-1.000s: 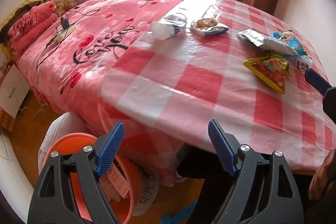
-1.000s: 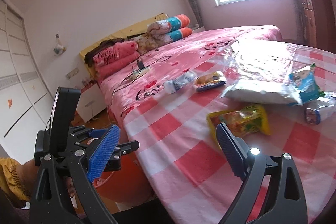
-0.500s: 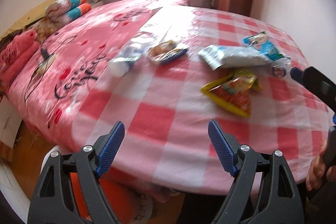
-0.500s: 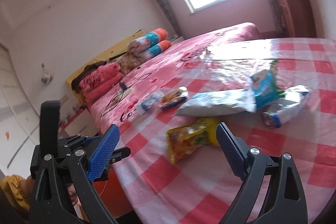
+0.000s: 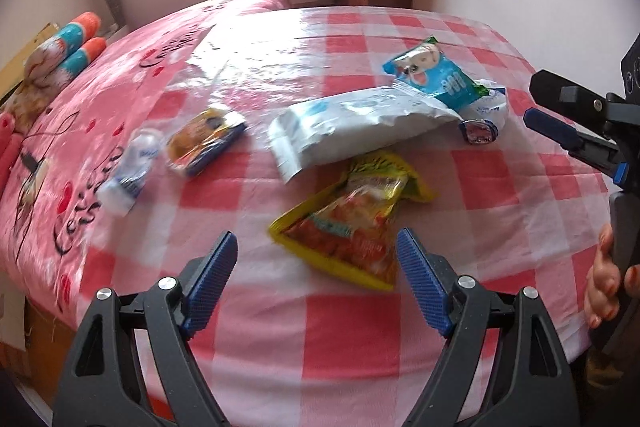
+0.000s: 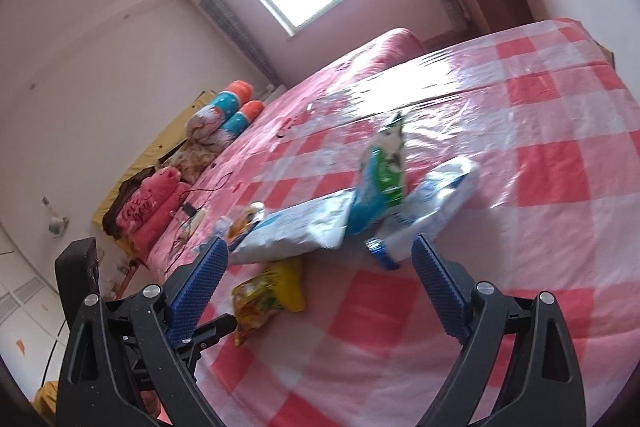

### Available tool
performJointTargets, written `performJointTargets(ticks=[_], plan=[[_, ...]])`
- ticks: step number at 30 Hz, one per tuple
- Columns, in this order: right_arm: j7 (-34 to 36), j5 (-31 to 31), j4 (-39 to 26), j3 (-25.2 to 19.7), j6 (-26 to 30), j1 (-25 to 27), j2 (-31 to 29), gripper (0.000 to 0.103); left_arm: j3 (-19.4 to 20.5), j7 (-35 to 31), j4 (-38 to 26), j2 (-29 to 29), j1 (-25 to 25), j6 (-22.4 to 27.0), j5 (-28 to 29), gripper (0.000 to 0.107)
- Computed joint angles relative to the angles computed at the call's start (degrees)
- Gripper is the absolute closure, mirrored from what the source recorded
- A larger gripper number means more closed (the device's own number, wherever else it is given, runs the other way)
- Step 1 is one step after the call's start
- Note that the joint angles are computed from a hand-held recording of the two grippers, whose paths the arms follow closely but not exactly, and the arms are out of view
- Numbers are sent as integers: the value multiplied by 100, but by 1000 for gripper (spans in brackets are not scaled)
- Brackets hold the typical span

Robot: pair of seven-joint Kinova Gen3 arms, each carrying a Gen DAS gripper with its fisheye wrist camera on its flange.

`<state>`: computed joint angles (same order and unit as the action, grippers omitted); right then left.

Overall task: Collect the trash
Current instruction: 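Grasp the yellow snack bag with the left gripper while the right grasps the white yogurt bottle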

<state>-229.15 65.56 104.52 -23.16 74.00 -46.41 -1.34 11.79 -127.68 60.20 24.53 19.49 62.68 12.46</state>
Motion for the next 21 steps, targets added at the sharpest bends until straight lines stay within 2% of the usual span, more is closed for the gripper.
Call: performJointTargets(ticks=[3, 11, 18, 21], plan=[[25, -200, 57, 28, -37, 60, -133, 11, 56, -114, -121, 103, 77, 9, -14, 25], [172, -529, 86, -19, -177, 379, -274, 11, 56, -190, -731, 547, 255, 444, -39, 25], [552, -862, -15, 51, -327, 583, -258, 11, 72, -190, -835, 716, 202, 522, 124, 25], [657, -1005, -12, 106, -457, 680, -283, 11, 103, -190, -826, 751, 144, 498, 248, 30]])
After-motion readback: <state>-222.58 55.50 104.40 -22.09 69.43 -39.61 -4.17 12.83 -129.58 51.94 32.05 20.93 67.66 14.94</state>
